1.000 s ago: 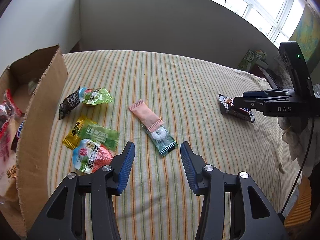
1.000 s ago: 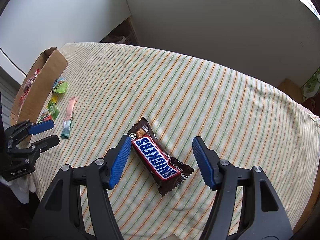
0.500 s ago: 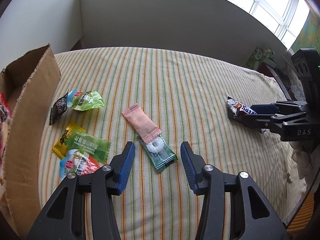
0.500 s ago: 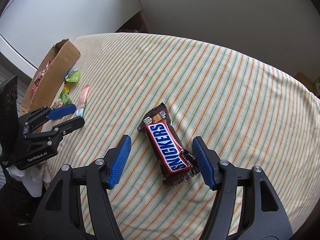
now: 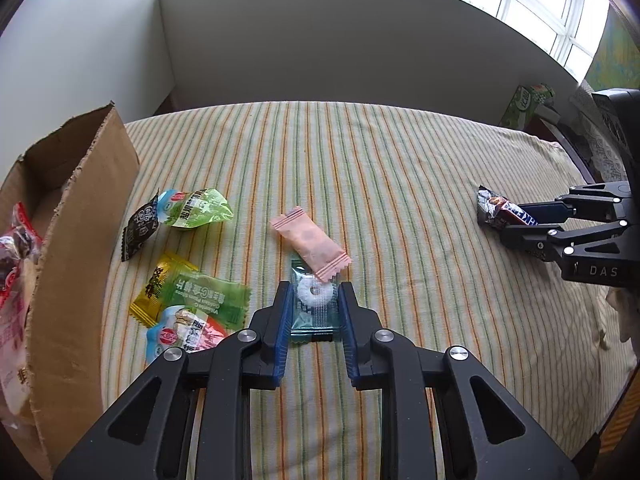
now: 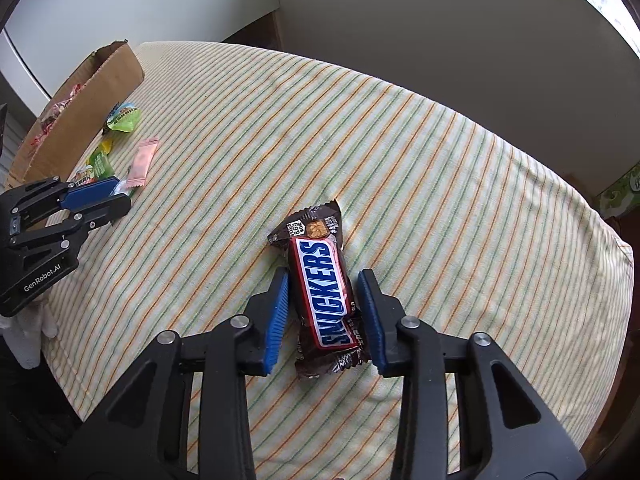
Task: Organize snacks
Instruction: 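Grasp the Snickers bar with the right gripper while the left grasps the green mint candy, then carry the Snickers into the box with the right while the left drops the mint there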
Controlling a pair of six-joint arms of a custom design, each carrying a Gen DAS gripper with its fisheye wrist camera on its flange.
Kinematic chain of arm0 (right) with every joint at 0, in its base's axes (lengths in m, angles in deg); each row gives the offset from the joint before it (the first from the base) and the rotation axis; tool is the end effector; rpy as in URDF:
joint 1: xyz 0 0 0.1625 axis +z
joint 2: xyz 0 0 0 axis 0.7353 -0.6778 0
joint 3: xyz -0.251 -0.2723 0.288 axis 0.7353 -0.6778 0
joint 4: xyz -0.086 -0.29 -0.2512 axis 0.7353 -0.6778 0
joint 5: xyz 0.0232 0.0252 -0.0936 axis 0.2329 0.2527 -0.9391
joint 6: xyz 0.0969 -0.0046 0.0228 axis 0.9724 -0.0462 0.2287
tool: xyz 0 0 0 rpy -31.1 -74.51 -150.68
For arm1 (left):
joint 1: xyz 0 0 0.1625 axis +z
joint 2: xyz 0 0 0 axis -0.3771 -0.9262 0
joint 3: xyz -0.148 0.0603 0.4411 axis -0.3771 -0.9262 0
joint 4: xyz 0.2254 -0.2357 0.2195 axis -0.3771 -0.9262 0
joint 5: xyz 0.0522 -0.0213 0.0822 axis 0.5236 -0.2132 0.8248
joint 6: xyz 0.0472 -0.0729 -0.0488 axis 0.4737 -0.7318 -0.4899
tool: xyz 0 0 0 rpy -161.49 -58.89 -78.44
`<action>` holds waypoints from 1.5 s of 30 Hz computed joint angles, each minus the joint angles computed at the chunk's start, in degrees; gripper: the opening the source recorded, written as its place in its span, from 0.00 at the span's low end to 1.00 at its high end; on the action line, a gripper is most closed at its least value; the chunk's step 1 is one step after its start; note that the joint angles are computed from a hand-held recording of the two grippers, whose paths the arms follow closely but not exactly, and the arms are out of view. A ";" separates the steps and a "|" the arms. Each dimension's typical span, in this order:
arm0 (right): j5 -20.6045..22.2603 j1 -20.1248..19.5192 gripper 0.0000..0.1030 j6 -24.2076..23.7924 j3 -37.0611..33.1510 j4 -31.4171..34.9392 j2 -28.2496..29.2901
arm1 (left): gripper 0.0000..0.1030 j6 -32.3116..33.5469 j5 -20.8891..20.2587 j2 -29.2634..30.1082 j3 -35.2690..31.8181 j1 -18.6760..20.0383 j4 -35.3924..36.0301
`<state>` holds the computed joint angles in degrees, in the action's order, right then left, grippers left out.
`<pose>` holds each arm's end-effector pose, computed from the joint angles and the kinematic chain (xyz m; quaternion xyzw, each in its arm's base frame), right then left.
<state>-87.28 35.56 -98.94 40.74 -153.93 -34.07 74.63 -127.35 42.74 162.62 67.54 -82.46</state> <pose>0.0066 -0.5169 0.3260 -0.0363 -0.8991 0.2306 0.3704 -0.3650 -0.6145 -0.0370 0.4803 0.8546 -0.0640 0.1866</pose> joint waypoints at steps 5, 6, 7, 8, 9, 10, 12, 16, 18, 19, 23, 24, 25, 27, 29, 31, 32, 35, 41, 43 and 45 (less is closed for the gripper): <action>-1.92 0.47 0.31 0.41 1.05 -0.78 -0.10 | 0.20 0.72 -0.19 -0.63 0.88 0.03 -0.45; -2.56 0.71 0.31 0.45 1.13 -0.83 0.03 | 0.20 0.87 -0.28 -0.75 1.05 0.11 -0.55; -3.09 0.94 0.30 0.49 1.14 -0.79 0.19 | 0.19 1.24 -0.26 -0.87 1.21 0.16 -0.71; -3.41 0.97 0.30 0.34 1.29 -0.78 0.13 | 0.19 1.44 -0.20 -0.92 1.39 0.15 -0.93; -3.73 1.13 0.29 0.24 1.26 -0.74 0.25 | 0.19 1.48 -0.23 -0.83 1.46 0.12 -1.16; -3.92 1.23 0.29 0.10 1.22 -0.60 0.34 | 0.19 1.58 -0.42 -0.87 1.41 0.23 -1.13; -4.49 1.43 0.29 0.42 0.82 -0.48 0.92 | 0.21 1.36 -0.65 -0.81 0.96 0.33 -0.31; -5.38 2.06 0.29 1.19 0.21 -1.37 2.29 | 0.21 2.41 0.39 -0.85 1.81 -0.04 -1.93; -5.00 2.22 0.29 1.11 0.34 -1.96 2.42 | 0.20 2.91 0.48 -1.03 2.43 -0.28 -2.57; -4.64 2.31 0.29 1.18 0.50 -2.31 2.37 | 0.20 2.88 0.21 -1.25 2.62 -0.25 -2.61; -3.54 2.74 0.29 0.67 1.35 -4.10 1.51 | 0.20 2.75 -0.98 -2.47 3.59 -0.05 -3.96; -3.48 2.96 0.29 0.66 1.66 -4.57 1.14 | 0.20 2.76 -1.47 -2.89 3.75 0.07 -4.01; -3.33 3.23 0.29 0.80 1.84 -4.88 0.83 | 0.20 2.67 -1.78 -3.26 3.97 0.13 -4.35; -2.57 3.93 0.29 1.01 2.17 -5.48 0.06 | 0.20 2.52 -2.32 -3.87 4.29 0.16 -5.31; -2.02 4.87 0.29 1.07 2.00 -5.80 -0.40 | 0.20 2.69 -2.94 -4.61 4.71 0.20 -6.43; -1.88 6.03 0.29 0.89 1.47 -6.28 -0.37 | 0.20 2.96 -3.33 -5.48 5.41 0.14 -8.15; -1.96 6.75 0.29 0.84 1.17 -6.36 -0.28 | 0.20 3.19 -3.45 -5.93 5.80 0.12 -9.11; -1.41 8.56 0.29 0.66 -0.46 -6.25 0.49 | 0.20 3.46 -4.31 -7.25 6.42 0.44 -10.97; -0.54 11.88 0.29 0.72 -4.91 -5.11 3.96 | 0.20 2.73 -4.85 -9.11 6.22 2.22 -12.53; -0.16 12.85 0.29 0.74 -6.99 -4.53 6.05 | 0.20 2.46 -5.05 -9.86 6.08 2.95 -13.03; 0.24 13.75 0.29 0.61 -9.05 -3.75 7.86 | 0.20 2.17 -4.77 -10.37 5.84 3.71 -13.47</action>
